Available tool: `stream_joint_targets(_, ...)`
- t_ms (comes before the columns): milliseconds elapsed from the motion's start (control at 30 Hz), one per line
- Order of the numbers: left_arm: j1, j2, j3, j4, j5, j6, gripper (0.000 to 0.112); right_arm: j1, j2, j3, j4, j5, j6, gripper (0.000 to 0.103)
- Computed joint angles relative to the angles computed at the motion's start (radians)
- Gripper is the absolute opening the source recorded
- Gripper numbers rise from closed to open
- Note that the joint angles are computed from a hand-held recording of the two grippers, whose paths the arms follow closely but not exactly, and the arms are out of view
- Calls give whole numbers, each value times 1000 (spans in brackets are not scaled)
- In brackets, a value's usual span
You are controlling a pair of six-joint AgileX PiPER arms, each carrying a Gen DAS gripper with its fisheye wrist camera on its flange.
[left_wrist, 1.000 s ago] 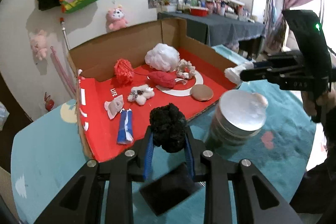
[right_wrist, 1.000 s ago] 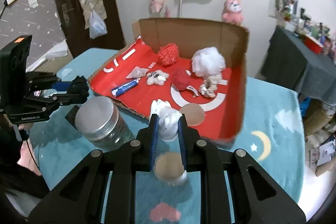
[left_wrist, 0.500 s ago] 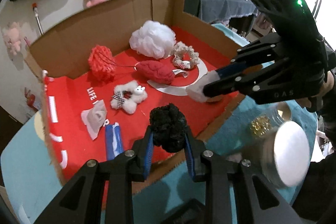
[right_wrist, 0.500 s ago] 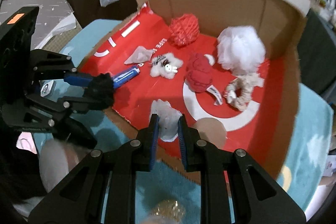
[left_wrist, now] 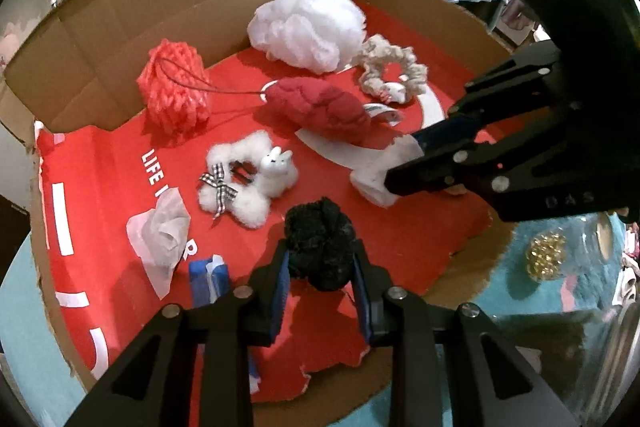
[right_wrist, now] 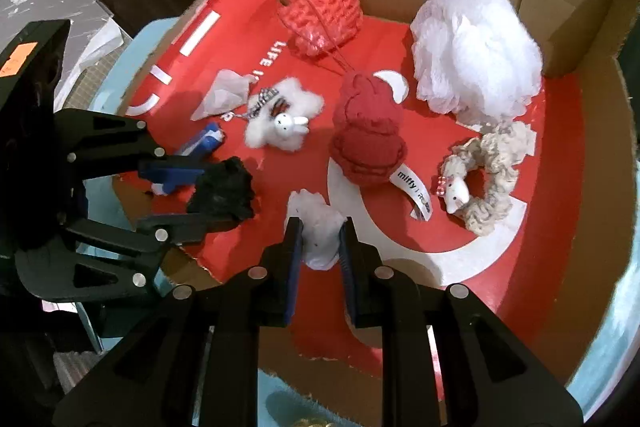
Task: Organize soft objects
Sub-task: 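Carry the black scrunchie and white fluffy item with both tools into the red box, then open both tools to drop the scrunchie and white item inside the box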
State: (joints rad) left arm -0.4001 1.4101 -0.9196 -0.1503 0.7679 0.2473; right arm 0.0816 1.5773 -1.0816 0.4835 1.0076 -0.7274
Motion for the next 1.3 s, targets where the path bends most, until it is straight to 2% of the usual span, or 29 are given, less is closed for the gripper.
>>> stream_joint_targets(233, 4, 43, -33, -9, -2, -3, 30, 35, 54, -57, -60, 17, 84, 18)
stream_joint_targets(633, -19, 49, -23, 25, -23, -61, 44, 83, 92, -99, -107, 9, 159, 22)
stream_joint_targets(733, -20, 39, -12, 29, -34, -75, 49, 101, 82, -88, -126, -10, 190, 31)
stream_joint_targets(767, -23, 26, -3, 29, -38, -82, 50, 104, 77, -83, -133, -16, 197, 40)
stream_joint_targets(800, -19, 11, 5, 24, -43, -83, 51, 101, 71, -76, -134, -21, 196, 57)
stream_joint_targets(833, -11, -2, 12, 15, -43, -76, 55, 98, 64, -71, -133, -28, 198, 62)
stream_joint_targets(1067, 13, -141, 57, 11, -47, -155, 80, 76, -24, -43, -140, -40, 216, 63)
stream_joint_targets(1133, 11, -194, 73, 33, -48, -213, 87, 75, -59, -29, -152, -47, 241, 66)
stream_joint_targets(1167, 10, -211, 82, 45, -51, -236, 92, 70, -77, -22, -147, -45, 242, 71)
stream_joint_targets(1200, 1, -239, 94, 81, -54, -298, 93, 62, -100, -9, -134, -46, 240, 74)
stream_joint_targets(1300, -26, -262, 93, 130, -38, -421, 94, 55, -183, 49, -162, -89, 281, 75)
